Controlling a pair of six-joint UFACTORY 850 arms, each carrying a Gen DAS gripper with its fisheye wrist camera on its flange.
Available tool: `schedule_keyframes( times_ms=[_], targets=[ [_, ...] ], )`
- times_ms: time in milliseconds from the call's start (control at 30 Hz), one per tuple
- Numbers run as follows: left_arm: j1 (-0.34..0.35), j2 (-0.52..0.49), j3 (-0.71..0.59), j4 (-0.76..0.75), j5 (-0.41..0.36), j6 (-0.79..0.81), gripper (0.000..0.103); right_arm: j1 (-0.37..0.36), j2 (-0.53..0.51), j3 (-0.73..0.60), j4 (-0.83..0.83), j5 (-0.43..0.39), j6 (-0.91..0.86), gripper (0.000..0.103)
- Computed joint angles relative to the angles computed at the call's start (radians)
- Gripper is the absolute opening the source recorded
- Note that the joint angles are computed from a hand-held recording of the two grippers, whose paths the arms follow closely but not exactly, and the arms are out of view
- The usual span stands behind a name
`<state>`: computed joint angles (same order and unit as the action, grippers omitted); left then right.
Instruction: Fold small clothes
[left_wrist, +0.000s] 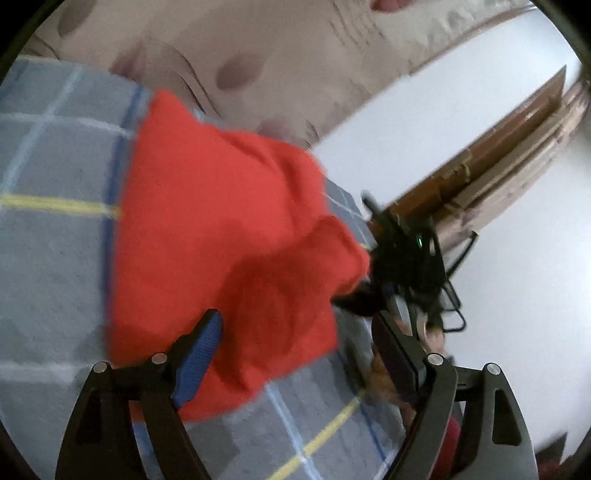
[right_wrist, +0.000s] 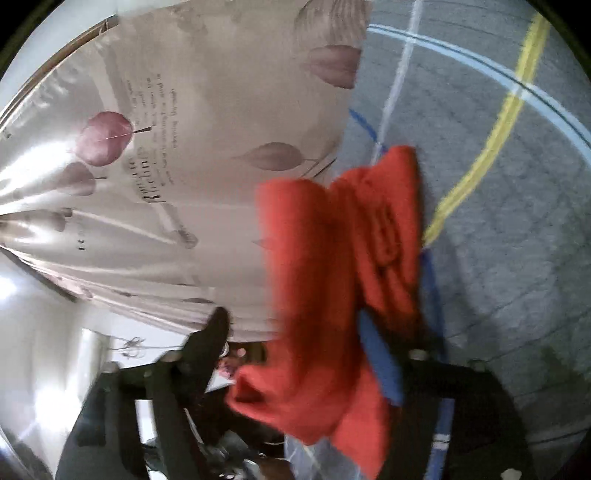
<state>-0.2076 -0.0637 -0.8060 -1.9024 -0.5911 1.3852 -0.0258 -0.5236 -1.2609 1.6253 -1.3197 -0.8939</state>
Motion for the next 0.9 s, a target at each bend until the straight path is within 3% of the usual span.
schedule_keyframes(
  times_ms=[167, 267, 333, 400, 533, 667, 833, 900],
  targets=[
    [-0.106, -0.029, -0.027, 0.03, 0.034, 0.108, 0.083, 0.031, 0.009, -0.07, -0.144, 0.119, 0.055, 0.079],
    [-0.126, -0.029, -0.025, 0.044, 0.027, 0.14, 0.083, 0.058, 0.005, -0.116, -0.226, 0.173, 0.08, 0.079],
    [-0.119, -0.004, -0.005, 0.035, 0.044, 0.16, 0.083, 0.072, 0.01, -0.131, -0.277, 0.216, 0.069, 0.066],
    [-0.09, 0.032, 0.028, -0.016, 0.042, 0.201, 0.083, 0.098, 0.007, -0.17, -0.403, 0.285, 0.093, 0.017],
    [-0.003, 0.082, 0.084, -0.138, 0.012, 0.252, 0.083, 0.129, -0.017, -0.242, -0.518, 0.331, 0.12, 0.014],
    [0.066, 0.083, 0.126, -0.233, -0.036, 0.261, 0.083, 0.12, -0.002, -0.263, -0.426, 0.323, -0.021, 0.013],
    [0.085, 0.049, 0.139, -0.207, -0.075, 0.22, 0.083, 0.105, -0.074, -0.303, -0.464, 0.318, 0.037, 0.013],
    [0.066, 0.069, 0.149, -0.254, -0.057, 0.313, 0.083, 0.09, -0.087, -0.291, -0.423, 0.279, 0.04, 0.018]
  ],
)
